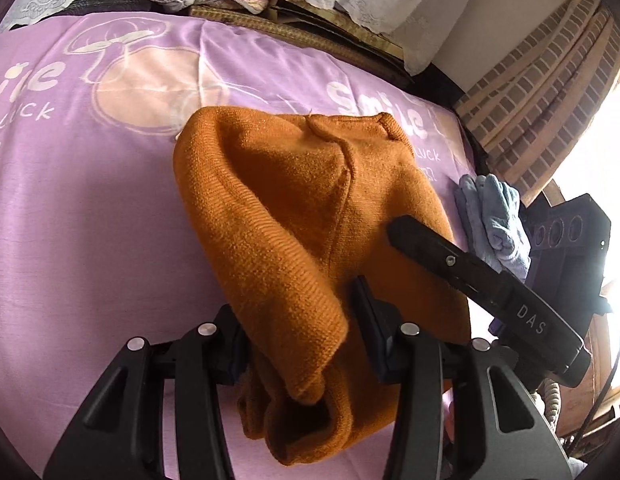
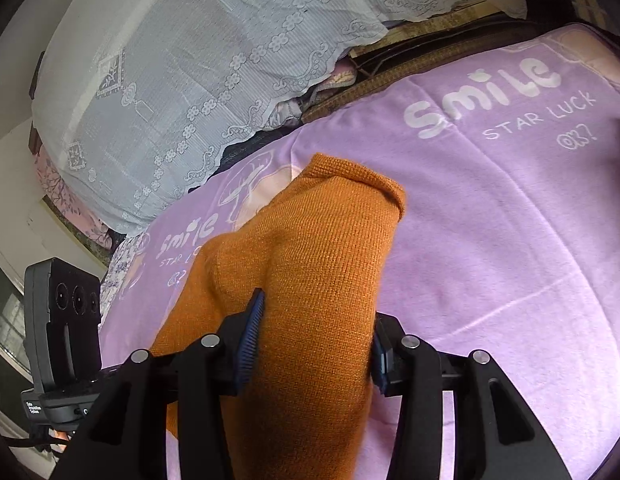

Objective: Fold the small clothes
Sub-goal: 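Lift the orange cardigan with the right gripper and carry it toward the blue towel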

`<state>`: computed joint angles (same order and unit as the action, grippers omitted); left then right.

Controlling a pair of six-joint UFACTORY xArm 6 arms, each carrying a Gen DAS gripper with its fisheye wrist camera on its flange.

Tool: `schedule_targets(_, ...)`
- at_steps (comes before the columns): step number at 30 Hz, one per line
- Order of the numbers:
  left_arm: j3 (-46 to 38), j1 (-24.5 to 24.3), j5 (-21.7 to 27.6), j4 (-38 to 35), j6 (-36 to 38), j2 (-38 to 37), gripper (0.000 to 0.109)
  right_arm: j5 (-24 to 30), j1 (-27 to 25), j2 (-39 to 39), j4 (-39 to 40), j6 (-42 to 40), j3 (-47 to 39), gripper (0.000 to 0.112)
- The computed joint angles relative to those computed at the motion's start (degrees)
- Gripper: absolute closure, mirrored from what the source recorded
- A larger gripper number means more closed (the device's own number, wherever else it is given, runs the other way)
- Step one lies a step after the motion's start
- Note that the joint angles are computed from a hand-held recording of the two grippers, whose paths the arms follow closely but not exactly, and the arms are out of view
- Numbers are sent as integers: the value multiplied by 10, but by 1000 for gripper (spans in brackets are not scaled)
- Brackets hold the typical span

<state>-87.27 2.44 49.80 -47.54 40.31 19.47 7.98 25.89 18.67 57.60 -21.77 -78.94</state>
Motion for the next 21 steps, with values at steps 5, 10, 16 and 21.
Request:
schedule_targets(5, -2, -34, 4, 5, -3, -10, 64, -15, -21, -51, 64, -56, 50, 66)
schedule_targets(10, -25, -74, 6, 7, -16, -8, 64, -28, -53, -102, 66, -76, 92, 66)
schedule_targets(16, -91, -135, 25, 14, -34, 17, 64, -45, -109, -171, 62, -92, 144, 66)
schedule_targets(21, -173, -187, 48, 32, -51, 54, 64, -50, -170, -228, 43, -86, 179, 66)
